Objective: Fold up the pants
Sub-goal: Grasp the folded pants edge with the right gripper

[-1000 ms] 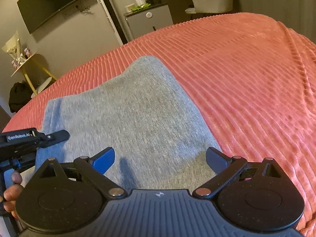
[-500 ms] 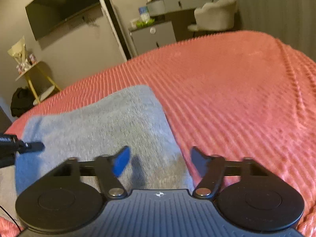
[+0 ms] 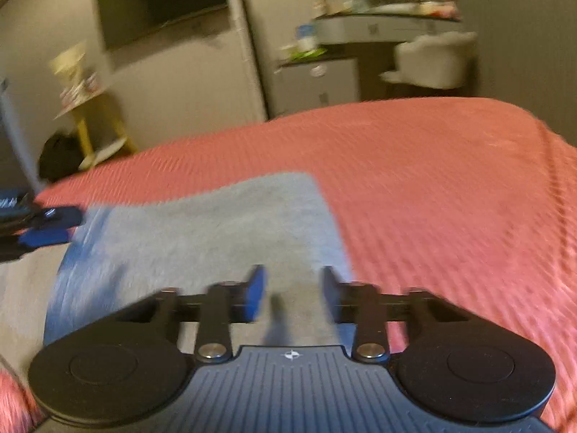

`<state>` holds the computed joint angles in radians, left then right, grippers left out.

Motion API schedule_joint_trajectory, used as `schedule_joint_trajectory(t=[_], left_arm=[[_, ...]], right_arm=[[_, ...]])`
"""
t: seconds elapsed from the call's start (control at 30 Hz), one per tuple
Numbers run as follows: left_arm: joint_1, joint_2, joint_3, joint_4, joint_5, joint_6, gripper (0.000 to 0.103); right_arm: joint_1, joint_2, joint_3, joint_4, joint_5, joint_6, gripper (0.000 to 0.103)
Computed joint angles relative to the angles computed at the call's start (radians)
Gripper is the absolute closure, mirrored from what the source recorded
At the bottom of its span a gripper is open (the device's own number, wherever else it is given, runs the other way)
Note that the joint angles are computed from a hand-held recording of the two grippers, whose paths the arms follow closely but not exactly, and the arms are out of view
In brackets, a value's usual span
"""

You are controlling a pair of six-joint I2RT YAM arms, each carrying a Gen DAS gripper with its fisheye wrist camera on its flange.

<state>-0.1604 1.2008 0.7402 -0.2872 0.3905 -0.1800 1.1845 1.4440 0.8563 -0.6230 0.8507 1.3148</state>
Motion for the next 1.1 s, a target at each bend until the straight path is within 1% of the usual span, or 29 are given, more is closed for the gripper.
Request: schedule_joint_trajectory(t=[0.03,0.07,0.1,0.13,0.23,0.3,0.37,0.47,0.53,0.6,0.7,0.73,0.83,0.87,0.93,1.0,1.1], left_arm=[[-0.013,0.022,0.004,-0.011,-0.026,0.015,0.057],[-0.037,0.055,0.013,-0.019,-0.076,0.026,0.058],[-0.051,0.073,0.018,-0.025,-0.109,0.032,0.059],[-0.059,0.086,0.025,-0.029,-0.120,0.038,0.060],[-0.066,0.096,0.036,-0.028,-0.131,0.047,0.059],[-0.059,0.094,0.032,-0.025,-0.120,0.051,0.058],[-0.053,0.092,0.023,-0.021,-0.116,0.067,0.058],[-0.063,0.103,0.023,-0.005,-0.124,0.076,0.058],[-0.066,0.095,0.019,-0.010,-0.124,0.085,0.058],[-0.062,0.099,0.021,-0.008,-0.116,0.091,0.057],[-0.069,0.105,0.016,0.004,-0.112,0.082,0.054],[-0.071,0.106,0.014,0.007,-0.112,0.085,0.052],[-0.096,0.093,-0.001,0.021,-0.143,0.098,0.050],[-0.112,0.082,-0.013,0.029,-0.166,0.108,0.050],[-0.137,0.056,-0.041,0.043,-0.201,0.133,0.049],[-0.172,0.012,-0.077,0.050,-0.257,0.150,0.049],[-0.224,-0.048,-0.113,0.041,-0.333,0.150,0.048]], right_arm=[[-0.032,0.012,-0.004,0.038,-0.046,-0.049,0.096],[-0.068,0.024,-0.012,0.081,-0.088,-0.096,0.096],[-0.105,0.046,-0.009,0.106,-0.113,-0.133,0.097],[-0.133,0.074,0.006,0.111,-0.109,-0.165,0.099],[-0.218,0.138,0.064,0.139,-0.078,-0.310,0.099],[-0.297,0.174,0.106,0.187,-0.099,-0.414,0.099],[-0.354,0.196,0.127,0.233,-0.119,-0.482,0.099],[-0.405,0.220,0.154,0.244,-0.174,-0.514,0.098],[-0.403,0.202,0.154,0.208,-0.208,-0.489,0.098],[-0.368,0.153,0.118,0.162,-0.215,-0.424,0.098],[-0.252,0.039,0.027,0.047,-0.227,-0.212,0.098],[-0.200,0.011,0.001,0.013,-0.212,-0.128,0.098],[-0.060,-0.020,-0.010,-0.107,-0.190,0.089,0.098],[-0.036,-0.031,-0.011,-0.127,-0.190,0.142,0.098],[-0.019,-0.034,-0.002,-0.158,-0.196,0.168,0.098],[-0.007,-0.015,0.026,-0.191,-0.192,0.167,0.098],[-0.008,0.012,0.039,-0.191,-0.193,0.153,0.097]])
